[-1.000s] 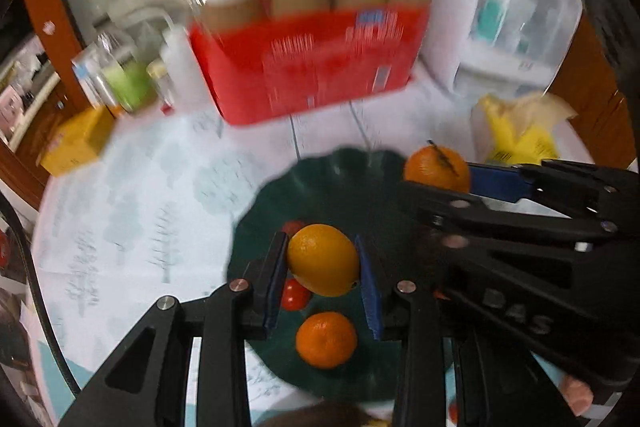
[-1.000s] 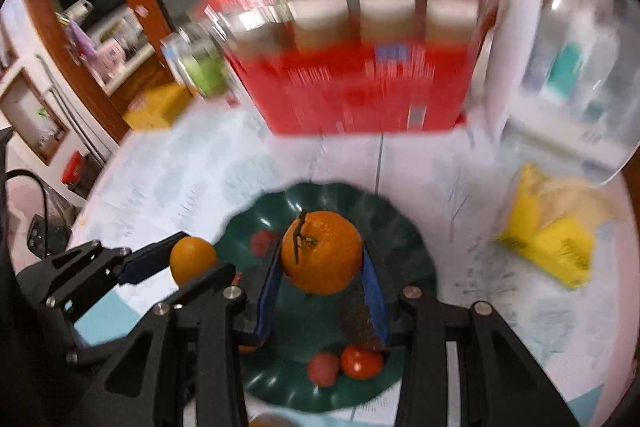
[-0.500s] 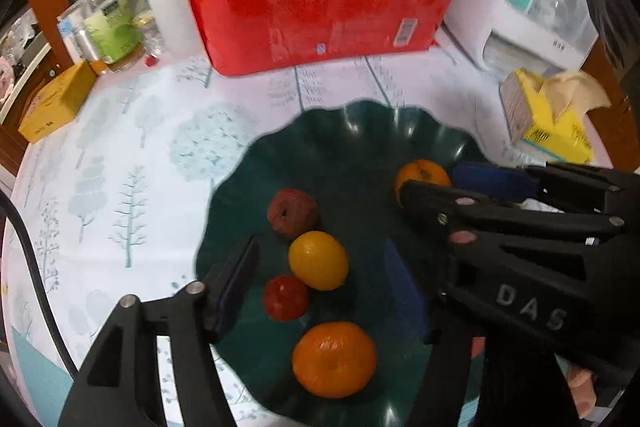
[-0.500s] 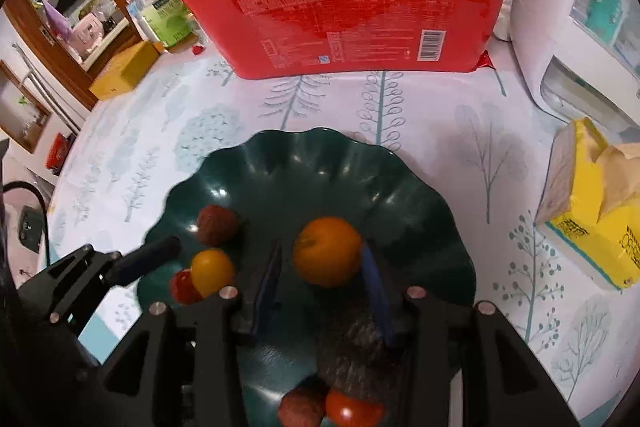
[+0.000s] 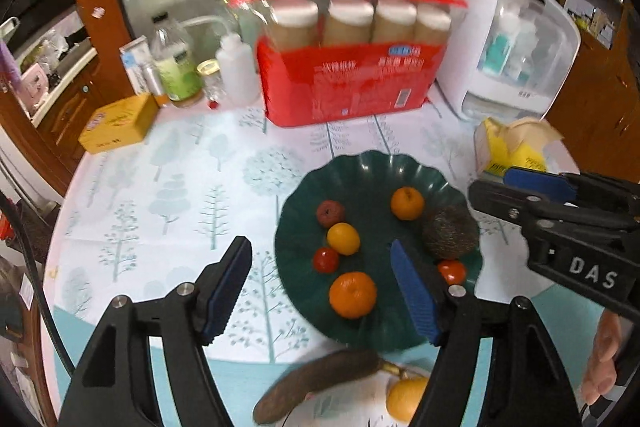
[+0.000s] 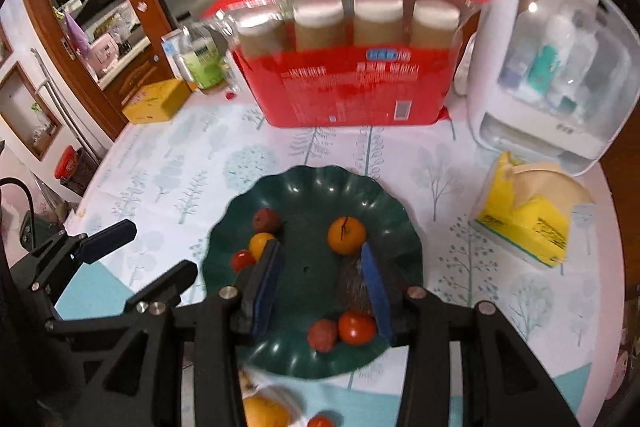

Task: Organize fruits
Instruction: 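Open both tools over the green plate and withdraw toward the white plate, then grasp the grapefruit with the right tool while the left grasps the banana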

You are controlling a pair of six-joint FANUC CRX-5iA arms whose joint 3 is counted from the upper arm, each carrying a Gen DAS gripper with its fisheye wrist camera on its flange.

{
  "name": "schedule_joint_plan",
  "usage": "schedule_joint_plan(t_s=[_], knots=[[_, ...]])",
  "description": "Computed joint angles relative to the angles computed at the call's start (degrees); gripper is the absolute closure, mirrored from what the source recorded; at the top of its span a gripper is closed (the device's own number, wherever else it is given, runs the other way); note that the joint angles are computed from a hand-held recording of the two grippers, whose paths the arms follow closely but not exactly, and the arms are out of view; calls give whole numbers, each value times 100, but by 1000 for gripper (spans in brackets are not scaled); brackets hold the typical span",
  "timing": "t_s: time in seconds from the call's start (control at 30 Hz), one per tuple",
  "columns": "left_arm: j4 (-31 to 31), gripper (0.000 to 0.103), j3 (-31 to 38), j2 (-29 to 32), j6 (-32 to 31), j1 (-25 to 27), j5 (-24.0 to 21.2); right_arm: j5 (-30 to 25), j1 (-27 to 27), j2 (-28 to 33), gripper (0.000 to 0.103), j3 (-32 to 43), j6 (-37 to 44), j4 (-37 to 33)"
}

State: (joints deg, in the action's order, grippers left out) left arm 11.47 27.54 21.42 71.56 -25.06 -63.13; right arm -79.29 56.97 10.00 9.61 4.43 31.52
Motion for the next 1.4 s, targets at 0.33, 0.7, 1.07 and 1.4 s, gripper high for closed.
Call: schedule_joint_plan(t_s=[0.33, 0.7, 1.07, 1.4], knots=[[359, 22, -1418, -1508, -759, 506, 370, -587, 1111, -376, 56, -79, -579, 656], [1305, 18, -3060, -2813, -2015, 924, 973, -686, 2042, -416, 52, -548, -1131, 1201], [1336, 18, -3980, -3163, -2366, 783, 1685, -616, 2153, -17, 44, -625, -1102, 1305], [1042, 18, -4138, -2742, -2093, 813, 1823, -85, 1979, 105, 44, -1020, -1273, 928]])
